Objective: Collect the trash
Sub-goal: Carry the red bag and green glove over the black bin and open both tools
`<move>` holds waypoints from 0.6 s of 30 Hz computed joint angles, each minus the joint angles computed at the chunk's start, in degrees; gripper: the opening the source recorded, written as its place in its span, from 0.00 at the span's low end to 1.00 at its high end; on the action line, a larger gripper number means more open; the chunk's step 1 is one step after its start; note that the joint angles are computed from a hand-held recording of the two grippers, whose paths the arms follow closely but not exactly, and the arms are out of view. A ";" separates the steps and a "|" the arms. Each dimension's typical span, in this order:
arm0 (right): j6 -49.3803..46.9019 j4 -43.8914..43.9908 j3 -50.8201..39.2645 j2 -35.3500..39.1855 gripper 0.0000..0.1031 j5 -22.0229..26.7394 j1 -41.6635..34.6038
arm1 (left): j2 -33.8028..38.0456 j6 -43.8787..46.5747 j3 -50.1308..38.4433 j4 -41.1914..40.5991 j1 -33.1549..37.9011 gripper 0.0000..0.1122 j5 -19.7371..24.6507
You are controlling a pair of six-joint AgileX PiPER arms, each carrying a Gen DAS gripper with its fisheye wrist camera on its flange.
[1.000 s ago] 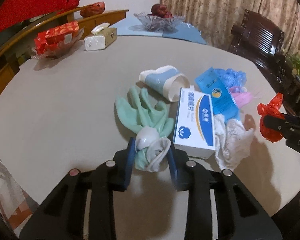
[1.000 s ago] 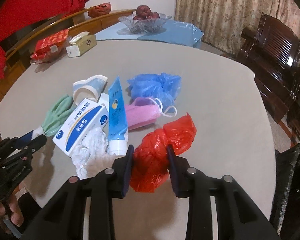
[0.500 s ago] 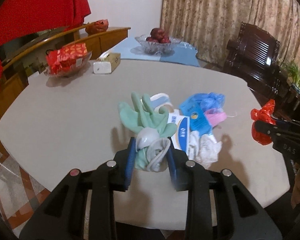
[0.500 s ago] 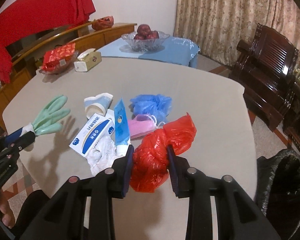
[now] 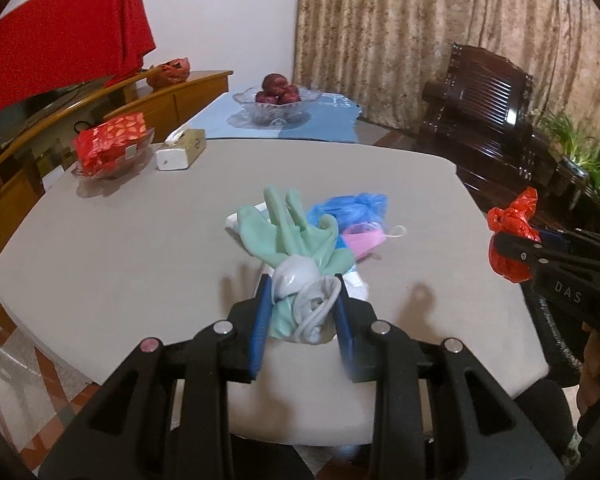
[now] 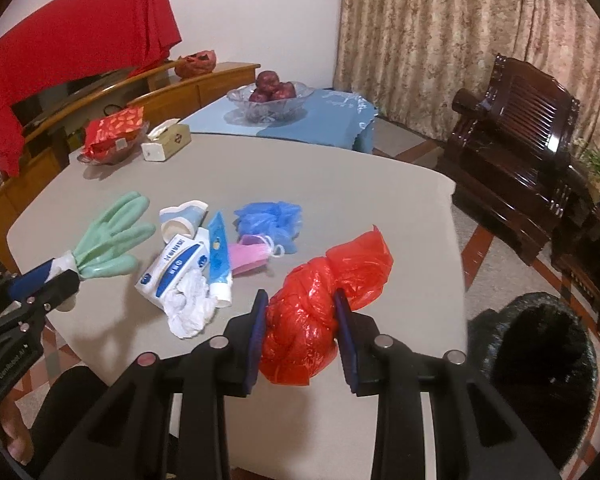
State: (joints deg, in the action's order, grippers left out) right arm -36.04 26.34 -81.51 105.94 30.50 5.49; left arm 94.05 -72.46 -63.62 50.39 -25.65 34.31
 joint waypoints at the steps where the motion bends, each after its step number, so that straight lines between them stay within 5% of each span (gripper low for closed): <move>1: -0.55 0.35 0.27 -0.36 0.31 0.20 -0.57 | 0.34 0.02 -0.66 -0.11 -0.70 0.25 0.62; 18: -13.93 6.78 -0.72 -1.24 0.31 7.47 -17.62 | 15.18 6.06 -24.46 -6.26 -14.60 0.25 9.84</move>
State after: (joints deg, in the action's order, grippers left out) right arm -49.97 33.12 -82.24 104.70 37.97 -12.12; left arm 109.23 -66.41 -88.08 44.14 -40.25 44.15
